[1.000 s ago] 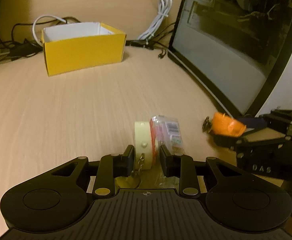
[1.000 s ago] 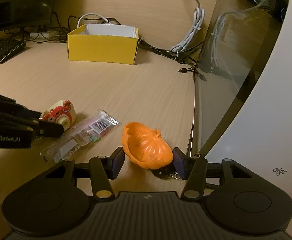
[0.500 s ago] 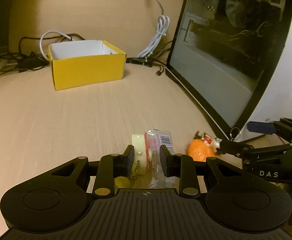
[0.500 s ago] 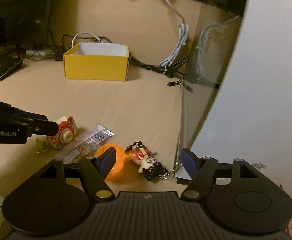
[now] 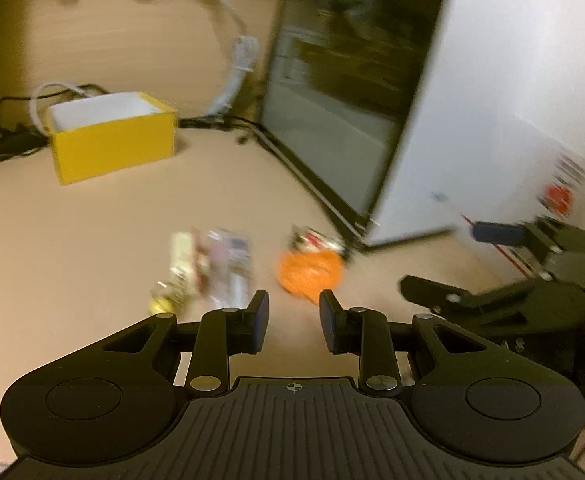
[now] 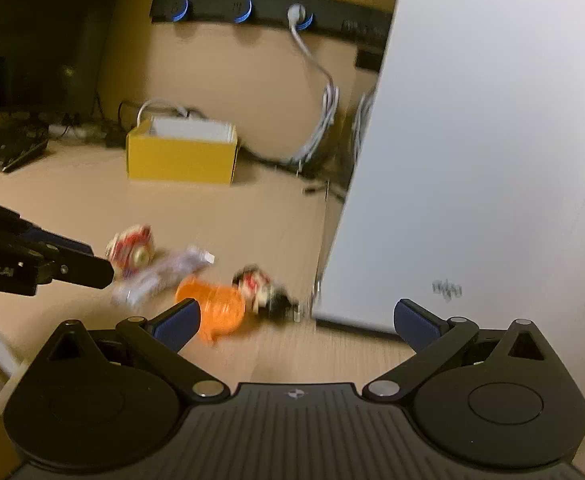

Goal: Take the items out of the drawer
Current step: 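Open both tools and withdraw them back over the drawer, then lower the left tool and grasp the wafer-stick tray in the drawer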

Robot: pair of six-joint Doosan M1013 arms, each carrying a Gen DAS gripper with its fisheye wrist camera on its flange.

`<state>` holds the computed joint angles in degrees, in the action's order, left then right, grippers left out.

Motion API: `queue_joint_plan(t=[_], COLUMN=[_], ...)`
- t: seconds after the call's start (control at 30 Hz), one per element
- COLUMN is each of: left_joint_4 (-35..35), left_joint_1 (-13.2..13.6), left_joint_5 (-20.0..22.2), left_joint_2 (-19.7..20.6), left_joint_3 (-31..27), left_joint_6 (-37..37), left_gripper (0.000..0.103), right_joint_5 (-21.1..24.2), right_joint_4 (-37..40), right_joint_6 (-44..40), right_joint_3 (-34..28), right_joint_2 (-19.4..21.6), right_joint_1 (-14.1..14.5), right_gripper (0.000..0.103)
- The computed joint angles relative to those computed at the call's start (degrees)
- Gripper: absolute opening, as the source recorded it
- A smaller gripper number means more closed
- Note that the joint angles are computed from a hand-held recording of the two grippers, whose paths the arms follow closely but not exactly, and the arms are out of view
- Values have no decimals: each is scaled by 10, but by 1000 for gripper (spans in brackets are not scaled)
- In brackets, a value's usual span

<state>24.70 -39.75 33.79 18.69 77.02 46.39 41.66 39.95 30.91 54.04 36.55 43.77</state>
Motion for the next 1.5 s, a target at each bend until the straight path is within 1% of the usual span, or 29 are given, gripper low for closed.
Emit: queue_joint_plan(t=[0.07, 0.17, 0.3, 0.37, 0.43, 0.6, 0.73, 0.87, 0.93, 1.13, 1.27, 1.37, 1.5], left_joint_4=[-52, -134, -195, -216, -223, -224, -220, -220, -222, -230, -226, -211, -201], left_joint_1=[-2, -4, -11, -12, -14, -14, -12, -10, -9, -7, -7, -10, -14], left_joint_5=[-2, 10, 51, 69, 93, 131, 149, 161, 166, 175, 175, 165, 164], left_joint_2=[-3, -4, 3, 8, 15, 28, 34, 40, 42, 50, 53, 52, 57], left_joint_3=[5, 11, 8, 5, -1, -10, -13, -19, -21, -28, -31, -29, -32], left_joint_6=[59, 143, 208, 229, 242, 234, 220, 211, 212, 219, 219, 215, 205], left_gripper=[31, 31, 31, 31, 31, 30, 31, 30, 30, 30, 30, 30, 30], right_joint_5=[37, 91, 109, 116, 124, 119, 117, 113, 116, 163, 174, 192, 195], right_joint_4=[-22, -55, -73, -75, -79, -114, -143, -175, -186, -190, -193, -192, -183], right_joint_6=[23, 61, 89, 84, 72, 47, 44, 59, 73, 99, 99, 95, 116], right_joint_3=[-7, -16, 6, 21, 32, 61, 73, 79, 77, 48, 45, 39, 40], right_joint_2=[-1, -1, -13, -20, -23, -28, -25, -22, -19, -3, -1, 3, 3], right_joint_1=[-7, -17, -29, -33, -35, -32, -29, -26, -26, -29, -29, -30, -35], right_gripper=[103, 103, 103, 103, 103, 103, 102, 102, 97, 97, 97, 97, 97])
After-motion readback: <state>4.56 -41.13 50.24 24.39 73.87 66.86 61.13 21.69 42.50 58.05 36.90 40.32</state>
